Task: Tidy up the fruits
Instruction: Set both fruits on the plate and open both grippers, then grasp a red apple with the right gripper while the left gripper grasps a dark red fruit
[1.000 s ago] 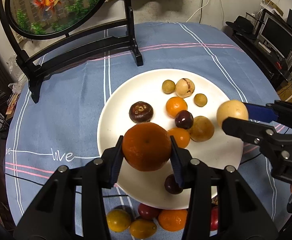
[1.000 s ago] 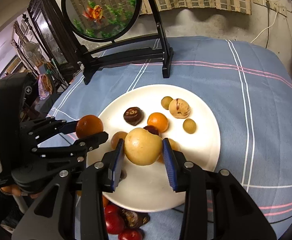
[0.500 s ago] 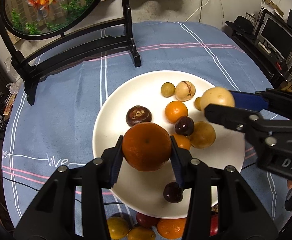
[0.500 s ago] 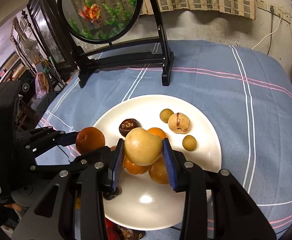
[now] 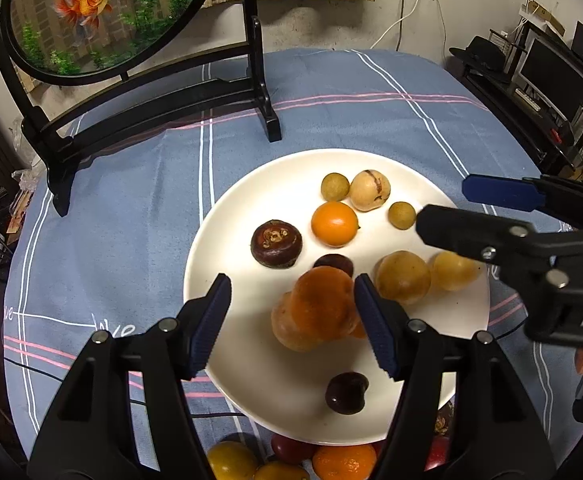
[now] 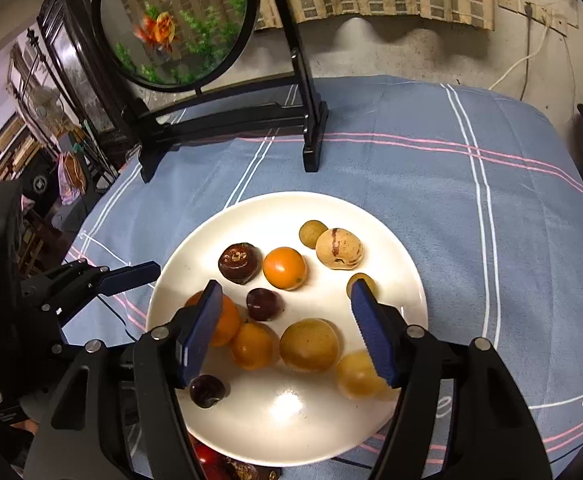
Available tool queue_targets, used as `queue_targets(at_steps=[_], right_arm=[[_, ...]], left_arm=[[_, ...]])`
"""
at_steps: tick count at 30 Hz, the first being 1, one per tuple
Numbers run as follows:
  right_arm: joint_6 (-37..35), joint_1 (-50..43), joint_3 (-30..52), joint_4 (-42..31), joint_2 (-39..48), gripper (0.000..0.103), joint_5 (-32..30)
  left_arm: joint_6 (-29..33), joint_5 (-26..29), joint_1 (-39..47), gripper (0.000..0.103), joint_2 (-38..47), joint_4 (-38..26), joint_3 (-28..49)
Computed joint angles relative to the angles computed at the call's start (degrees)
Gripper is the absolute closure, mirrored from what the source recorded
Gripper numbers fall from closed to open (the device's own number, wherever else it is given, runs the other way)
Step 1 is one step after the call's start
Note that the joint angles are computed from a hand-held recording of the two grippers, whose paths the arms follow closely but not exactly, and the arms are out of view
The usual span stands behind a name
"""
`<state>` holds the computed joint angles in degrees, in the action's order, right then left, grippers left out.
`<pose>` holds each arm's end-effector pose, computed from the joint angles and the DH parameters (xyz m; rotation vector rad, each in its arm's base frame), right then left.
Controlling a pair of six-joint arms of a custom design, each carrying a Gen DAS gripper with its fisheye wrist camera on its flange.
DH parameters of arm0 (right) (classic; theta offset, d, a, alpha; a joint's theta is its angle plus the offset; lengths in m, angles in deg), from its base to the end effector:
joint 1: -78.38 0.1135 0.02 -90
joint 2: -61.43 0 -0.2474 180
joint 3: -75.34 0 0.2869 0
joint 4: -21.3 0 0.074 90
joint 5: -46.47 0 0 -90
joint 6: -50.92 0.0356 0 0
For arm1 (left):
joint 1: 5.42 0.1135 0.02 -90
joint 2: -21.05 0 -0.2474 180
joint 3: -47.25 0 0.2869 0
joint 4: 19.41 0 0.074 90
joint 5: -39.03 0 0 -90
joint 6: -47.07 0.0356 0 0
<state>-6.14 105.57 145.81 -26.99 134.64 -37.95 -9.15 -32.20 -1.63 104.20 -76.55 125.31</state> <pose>0.2719 0.1358 0.2516 0.1675 2.4802 0.3357 0.3265 0.0101 0.2384 0.7677 2.4595 -0.1979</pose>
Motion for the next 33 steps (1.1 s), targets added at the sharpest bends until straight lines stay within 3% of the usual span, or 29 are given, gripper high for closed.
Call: queue_targets(at_steps=[14, 16, 22, 28, 33], right_arm=[[7.7, 9.8, -5.0, -8.9, -13.8, 0.036, 7.8], [9.7, 13.0, -5.5, -11.1, -16.3, 0.036, 9.9], [17.8, 26.8, -8.7, -17.2, -20.8, 0.034, 17.4], [28.0, 40.6, -13.0, -18.1, -13.9, 0.034, 19.1], [29.9, 41.1, -15.4, -13.0, -9.1, 0.034, 17.1]], left_arm=[[4.0, 4.8, 5.7, 0.036, -9.2, -6.4, -0.8], [5.5, 6.6, 8.4, 0.028, -10.4, -7.9, -0.5], [13.1, 11.3, 21.2, 0.027, -9.3, -12.0, 0.7], [21.9, 9.9, 31.5, 0.026, -5.5, -14.1, -0.5], [26.3, 9.1, 36.4, 0.026, -3.9, -17.4, -1.6]])
